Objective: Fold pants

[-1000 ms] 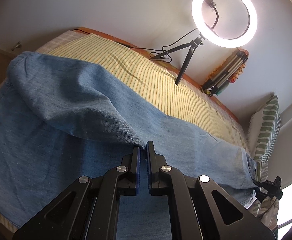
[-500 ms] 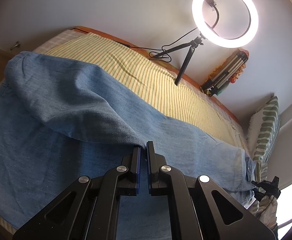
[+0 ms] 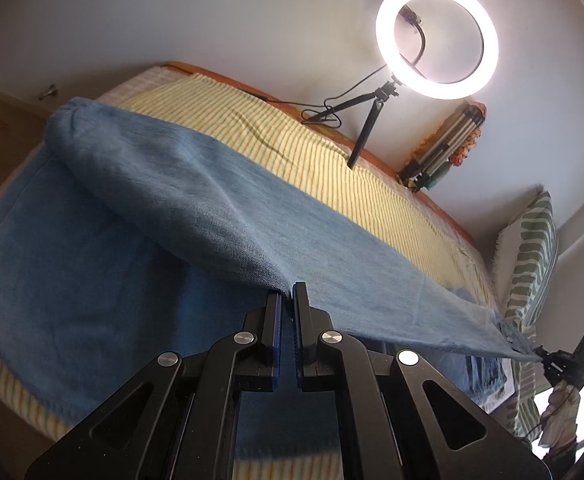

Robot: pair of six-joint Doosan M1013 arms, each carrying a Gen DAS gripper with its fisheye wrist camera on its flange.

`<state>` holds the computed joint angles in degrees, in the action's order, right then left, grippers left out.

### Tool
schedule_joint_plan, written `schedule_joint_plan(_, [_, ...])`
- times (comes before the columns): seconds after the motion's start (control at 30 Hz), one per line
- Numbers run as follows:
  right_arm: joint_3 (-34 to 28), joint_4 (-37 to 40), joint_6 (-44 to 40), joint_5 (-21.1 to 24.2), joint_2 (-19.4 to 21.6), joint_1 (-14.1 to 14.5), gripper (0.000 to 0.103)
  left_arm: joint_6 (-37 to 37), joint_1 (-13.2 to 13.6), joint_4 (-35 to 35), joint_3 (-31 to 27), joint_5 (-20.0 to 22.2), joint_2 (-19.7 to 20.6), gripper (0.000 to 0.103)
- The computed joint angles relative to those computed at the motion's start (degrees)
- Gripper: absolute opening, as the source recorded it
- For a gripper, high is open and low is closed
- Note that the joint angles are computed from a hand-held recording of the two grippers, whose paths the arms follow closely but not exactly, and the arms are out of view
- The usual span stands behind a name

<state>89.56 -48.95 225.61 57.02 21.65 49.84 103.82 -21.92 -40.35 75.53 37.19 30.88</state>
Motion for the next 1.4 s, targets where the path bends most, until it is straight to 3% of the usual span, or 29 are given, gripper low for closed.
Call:
schedule_joint_plan(0.2, [2.3, 8.3, -3.2, -3.5, 0.3, -1.4, 0.004, -1.4, -0.4, 1.1, 3.2, 0.5, -1.9, 0.004])
schedule_joint_plan(0.47, [-0.4, 20.3, -16.1, -1.1, 2.5, -3.9, 0.006, -3.0, -0.7, 2.0, 5.5, 1.5, -2.3, 0.003])
schedule_joint_plan(0.57, [-3.5, 24.0, -22.9, 2.9, 3.6, -4.2, 0.012, -2.6, -0.4, 1.7, 5.1, 3.1, -2.0, 0.004])
schedule_joint_plan(0.7, [-7.1, 22.1, -26.3, 8.1, 4.4, -2.7, 0.029, -1.6, 0.2, 1.2, 5.3, 4.0, -2.6, 0.010])
schedule_joint_plan(0.83, [-13.0, 18.7, -31.8, 14.7, 6.7, -1.0, 0.029, -0.9, 0.8, 1.3, 5.4, 4.2, -3.3, 0.013])
schedule_joint_plan(0.93, [-18.4, 15.3, -37.0, 17.7, 9.1, 0.0, 0.029, -1.0, 1.4, 2.2, 6.1, 2.3, -4.6, 0.024])
schedule_joint_plan(1.17, [-29.4, 11.8, -51.9, 9.4, 15.0, 0.2, 0.030, -3.9, 3.7, 5.9, 5.0, -1.6, -5.4, 0.026])
schedule_joint_plan(1.27, [-36.3, 14.4, -61.2, 5.1, 19.2, -0.2, 0.033, -5.7, 4.6, 9.1, 3.8, -2.6, -5.3, 0.029])
schedule_joint_plan(1.33, [-42.6, 16.8, -68.0, 3.9, 22.9, -0.5, 0.041, -5.6, 5.5, 8.9, 3.0, -2.4, -5.0, 0.033])
schedule_joint_plan(1.4, [-48.8, 19.4, -73.8, 3.3, 26.6, -0.5, 0.042, -6.7, 6.3, 10.3, 2.2, -2.3, -4.5, 0.034])
